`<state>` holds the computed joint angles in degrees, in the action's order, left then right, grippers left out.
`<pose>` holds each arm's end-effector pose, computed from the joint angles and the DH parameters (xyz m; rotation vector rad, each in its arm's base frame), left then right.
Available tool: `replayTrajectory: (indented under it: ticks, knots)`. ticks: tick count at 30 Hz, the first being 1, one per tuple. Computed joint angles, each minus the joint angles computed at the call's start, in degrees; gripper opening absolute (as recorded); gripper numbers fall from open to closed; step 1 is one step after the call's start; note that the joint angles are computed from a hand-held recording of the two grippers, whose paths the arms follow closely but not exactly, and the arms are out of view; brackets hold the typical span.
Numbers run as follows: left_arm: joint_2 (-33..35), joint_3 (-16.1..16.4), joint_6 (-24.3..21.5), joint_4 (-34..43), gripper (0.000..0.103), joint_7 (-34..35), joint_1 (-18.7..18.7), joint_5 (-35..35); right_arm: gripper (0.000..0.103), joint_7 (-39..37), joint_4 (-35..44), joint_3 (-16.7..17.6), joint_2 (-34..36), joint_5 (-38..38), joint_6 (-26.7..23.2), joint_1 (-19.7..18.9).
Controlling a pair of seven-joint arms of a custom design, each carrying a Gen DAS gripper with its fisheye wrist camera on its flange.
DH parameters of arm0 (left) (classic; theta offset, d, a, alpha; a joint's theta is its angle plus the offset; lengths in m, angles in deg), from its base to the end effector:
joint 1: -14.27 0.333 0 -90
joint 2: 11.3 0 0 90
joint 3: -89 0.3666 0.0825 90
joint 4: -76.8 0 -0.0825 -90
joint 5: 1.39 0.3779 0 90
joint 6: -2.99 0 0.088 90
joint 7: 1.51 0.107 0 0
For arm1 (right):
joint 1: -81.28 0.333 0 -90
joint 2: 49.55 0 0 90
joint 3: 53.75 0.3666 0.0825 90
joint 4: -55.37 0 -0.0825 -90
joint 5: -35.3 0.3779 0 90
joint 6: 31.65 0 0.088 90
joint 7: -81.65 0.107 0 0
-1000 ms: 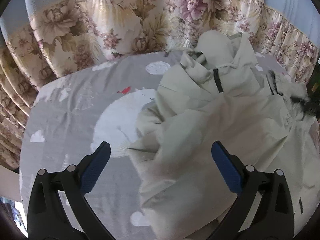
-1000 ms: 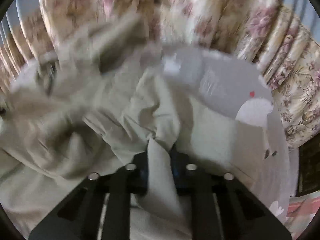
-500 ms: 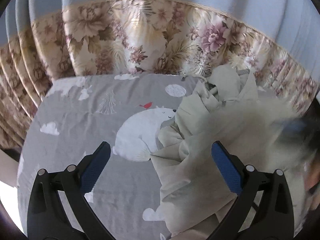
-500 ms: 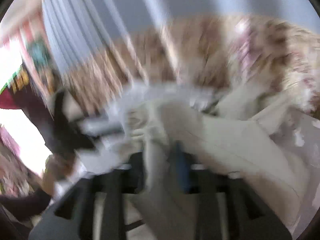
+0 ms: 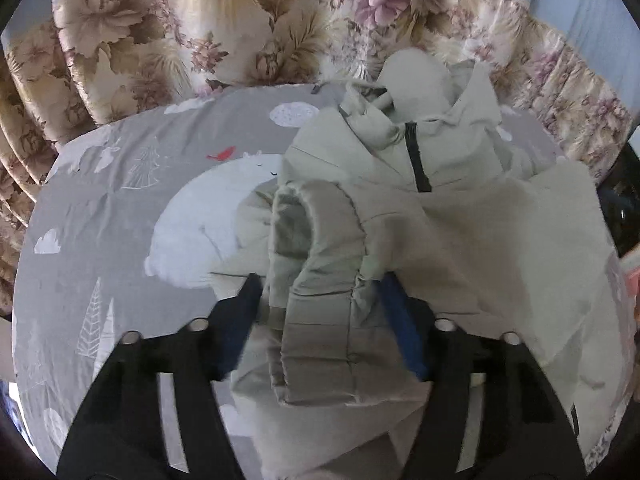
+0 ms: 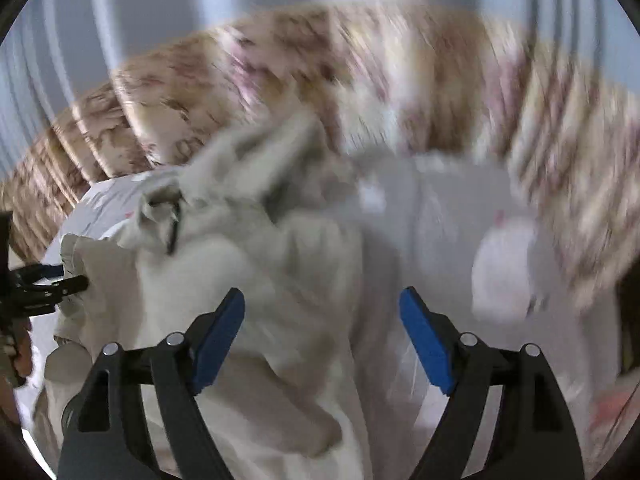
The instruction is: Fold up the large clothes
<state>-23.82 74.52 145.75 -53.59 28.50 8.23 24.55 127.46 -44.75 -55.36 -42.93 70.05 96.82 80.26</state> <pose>0.4643 -0.1852 0.5408 -2.2032 1.4960 -0.5142 0.6328 -0.0115 0.5959 -2.1082 1.3478 -0.1865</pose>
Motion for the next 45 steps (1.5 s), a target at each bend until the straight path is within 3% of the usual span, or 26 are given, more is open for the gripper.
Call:
replayTrajectory:
  ticks: [1, 2, 3, 4, 6, 8, 9, 12, 14, 16, 18, 19, 20, 21, 22, 25, 28, 29, 30, 31, 32, 37, 40, 41, 42, 45]
  knots:
    - [0.7, -0.1, -0.4, 0.8, 0.040, 0.1, 0.1, 0.2, 0.080, 2.3, 0.7, -0.1, 1.2, 1.2, -2.5, -0.3]
    - [0.9, 0.1, -0.4, 1.2, 0.037, 0.1, 0.1, 0.2, 0.071, 3.6, 1.6, 0.0, 2.5, 3.2, -4.5, -0.8]
    - [0.5, 0.5, 0.6, 1.0, 0.031, 0.0, 0.1, -0.4, 0.035, 4.3, 3.7, 0.3, 4.5, 7.0, -7.9, -1.7]
    - [-0.4, 1.3, 2.6, 0.3, 0.023, 0.5, -0.1, -2.1, 0.014, 5.6, 6.4, 2.3, 7.3, 10.2, -13.0, -3.9]
    - [-2.5, 2.4, 6.1, -1.6, 0.019, 1.3, 0.0, -5.4, 0.006, 6.7, 8.8, 2.1, 9.9, 11.1, -13.6, -2.4]
    - [-6.2, 2.4, 8.8, -4.5, 0.017, 0.8, 1.0, -6.7, 0.005, 4.2, 6.6, 1.8, 7.7, 8.9, -4.8, -0.1]
    - [-7.7, 2.5, 10.0, -6.0, 0.017, 1.1, 1.3, -7.4, 0.005, 3.4, 8.0, 2.7, 8.1, 9.5, -3.1, -0.8]
    - [-9.7, 6.1, 17.8, -11.8, 0.019, 7.2, -1.5, -15.7, 0.005, 3.9, 13.0, 3.2, 9.9, 5.9, -2.3, -0.1]
    - [-7.1, 3.1, 17.3, -11.4, 0.022, 7.0, 1.7, -14.4, 0.008, 4.9, 13.9, 2.8, 10.8, -2.3, -0.4, 2.4]
    - [-4.6, 0.0, 14.8, -10.1, 0.035, 4.5, 5.2, -10.9, 0.019, 8.5, 15.7, 1.6, 12.5, -12.4, -3.0, 4.6]
    - [-5.4, 0.6, 16.1, -11.2, 0.044, 4.5, 4.8, -11.4, 0.042, 7.6, 12.1, 2.4, 9.8, -9.8, -1.4, 2.2]
    - [-6.8, -0.2, 15.2, -11.5, 0.066, 3.3, 5.6, -10.3, 0.052, 6.8, 10.2, 2.5, 8.2, -8.1, -0.2, 1.1]
    - [-8.2, -1.3, 13.3, -11.6, 0.078, 2.1, 6.6, -8.5, 0.070, 4.6, 7.2, 2.6, 5.6, -4.9, 2.2, -0.3]
    - [-9.6, -3.0, 10.7, -11.3, 0.092, 0.2, 8.1, -6.0, 0.074, 0.8, 4.9, 2.8, 3.3, 0.0, 2.5, -1.9]
    - [-11.0, -4.3, 8.1, -10.8, 0.094, -1.1, 9.0, -3.4, 0.074, -2.1, 4.2, 2.5, 2.1, 3.2, 0.4, -3.0]
    - [-12.3, -2.0, 6.4, -10.6, 0.097, 1.0, 6.4, -4.8, 0.075, -6.4, 2.3, 0.8, 0.4, 5.6, -7.0, -3.8]
    - [-11.6, 0.3, 8.1, -11.4, 0.098, 3.4, 3.5, -9.3, 0.075, -4.4, -1.3, -0.2, 0.5, -0.4, -3.7, -1.9]
    - [-11.0, 0.4, 8.7, -11.7, 0.098, 3.7, 2.8, -10.4, 0.074, -3.2, -1.1, -0.5, 1.3, -0.6, -5.1, -2.0]
    - [-10.3, -0.1, 8.5, -11.6, 0.098, 3.5, 3.0, -10.6, 0.063, -2.1, -0.2, -0.8, 2.3, 1.0, -9.2, -2.8]
    - [-9.7, -0.9, 8.2, -11.5, 0.098, 3.0, 3.2, -10.3, 0.040, -3.0, 0.3, -0.9, 2.9, 2.8, -12.8, -3.8]
    - [-8.7, -1.3, 7.6, -11.1, 0.098, 3.0, 3.2, -10.0, 0.002, -3.7, 0.6, -0.1, 3.2, 3.5, -15.9, -5.1]
    - [-6.4, -1.8, 7.4, -9.6, 0.098, 1.6, 3.4, -8.0, 0.002, -8.1, -7.3, -2.8, -3.1, 1.1, -11.3, -4.9]
    - [-5.4, -2.1, 6.6, -8.3, 0.098, 1.4, 3.2, -5.8, 0.001, -6.6, -11.0, -4.6, -6.0, -8.3, -3.7, -5.1]
    - [-4.7, -2.3, 5.6, -7.5, 0.098, 1.4, 3.2, -4.9, 0.006, -5.7, -9.4, -5.3, -4.8, -8.5, -5.8, -5.6]
    - [-4.2, -2.2, 4.9, -6.9, 0.098, 1.7, 2.9, -4.5, 0.022, -6.6, -9.4, -5.4, -4.8, -7.2, -5.3, -5.9]
    - [-4.9, -1.7, 3.5, -6.1, 0.098, 1.5, 2.4, -3.5, 0.033, -8.9, -7.4, -5.8, -5.5, 0.6, -5.5, -6.8]
